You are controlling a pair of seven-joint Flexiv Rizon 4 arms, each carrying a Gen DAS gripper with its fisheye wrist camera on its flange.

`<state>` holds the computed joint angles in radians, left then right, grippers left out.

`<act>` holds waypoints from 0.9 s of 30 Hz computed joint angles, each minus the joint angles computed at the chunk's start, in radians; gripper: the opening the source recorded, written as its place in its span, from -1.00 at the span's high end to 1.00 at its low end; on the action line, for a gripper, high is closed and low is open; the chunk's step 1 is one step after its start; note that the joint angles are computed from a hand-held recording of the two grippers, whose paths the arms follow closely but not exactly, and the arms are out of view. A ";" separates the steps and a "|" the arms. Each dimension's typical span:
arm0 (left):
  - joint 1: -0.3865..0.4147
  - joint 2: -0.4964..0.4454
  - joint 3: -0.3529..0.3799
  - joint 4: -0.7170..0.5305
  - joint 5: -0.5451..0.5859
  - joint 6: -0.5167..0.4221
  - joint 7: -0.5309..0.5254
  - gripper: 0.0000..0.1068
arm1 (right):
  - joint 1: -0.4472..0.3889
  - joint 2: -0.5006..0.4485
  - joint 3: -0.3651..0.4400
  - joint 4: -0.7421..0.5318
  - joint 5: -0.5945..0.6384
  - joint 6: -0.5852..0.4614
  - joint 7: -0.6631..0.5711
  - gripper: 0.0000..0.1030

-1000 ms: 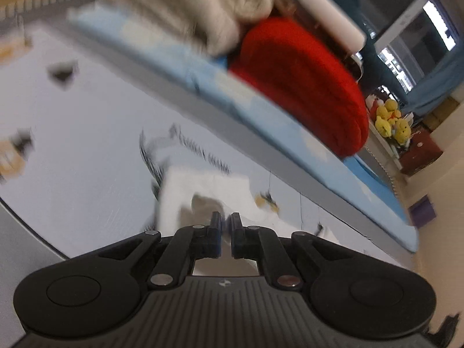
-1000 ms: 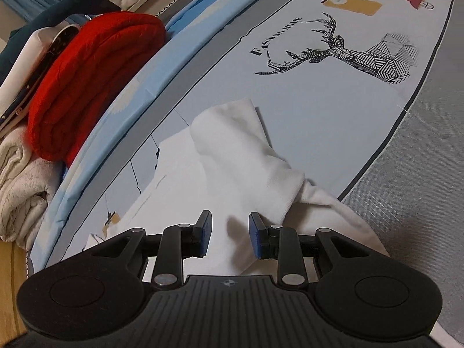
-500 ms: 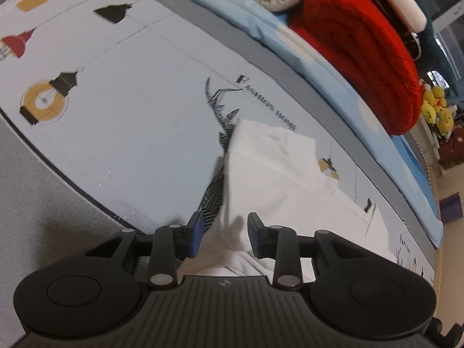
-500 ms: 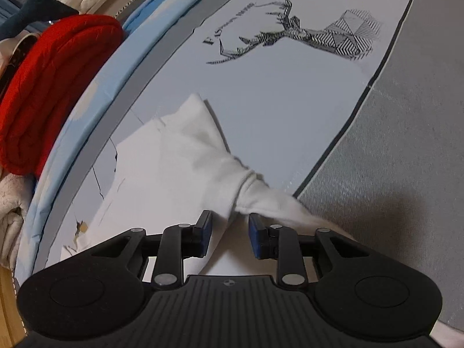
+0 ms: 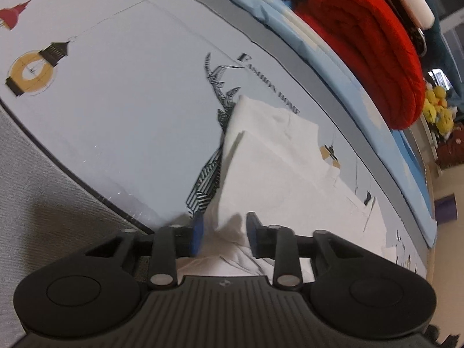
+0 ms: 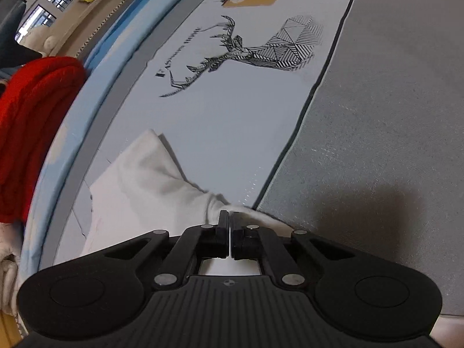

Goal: Fold small clothes

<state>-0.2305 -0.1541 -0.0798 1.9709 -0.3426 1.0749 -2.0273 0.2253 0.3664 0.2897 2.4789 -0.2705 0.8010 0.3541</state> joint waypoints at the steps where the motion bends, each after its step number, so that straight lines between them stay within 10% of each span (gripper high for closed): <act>1: -0.005 0.001 0.008 -0.011 0.041 -0.003 -0.017 0.88 | 0.000 0.003 -0.001 0.001 -0.003 0.012 -0.005 0.94; 11: -0.023 0.043 0.035 -0.082 0.292 -0.134 -0.274 0.86 | -0.068 0.000 0.003 0.048 -0.211 0.233 0.026 0.88; 13: -0.019 0.035 0.037 -0.095 0.317 -0.169 -0.302 0.85 | -0.050 -0.031 -0.036 0.074 -0.135 0.323 -0.020 0.81; 16: -0.025 0.040 0.040 -0.131 0.439 -0.157 -0.314 0.83 | 0.024 -0.047 -0.075 0.036 0.072 0.178 -0.166 0.81; 19: -0.018 0.031 0.019 -0.108 0.374 -0.053 -0.212 0.73 | -0.007 -0.032 -0.037 0.006 0.047 0.072 -0.137 0.76; 24: -0.005 -0.009 -0.003 -0.056 0.156 -0.076 -0.111 0.73 | -0.079 -0.039 0.005 0.011 -0.225 0.185 -0.099 0.70; 27: -0.014 -0.013 0.009 -0.060 0.162 -0.093 -0.137 0.74 | -0.061 -0.065 -0.024 0.023 -0.189 0.246 -0.129 0.57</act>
<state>-0.2448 -0.1676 -0.0710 1.9106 -0.1804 0.9814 -2.1646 0.1646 0.3013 0.2659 2.5019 -0.4595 1.0467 0.2253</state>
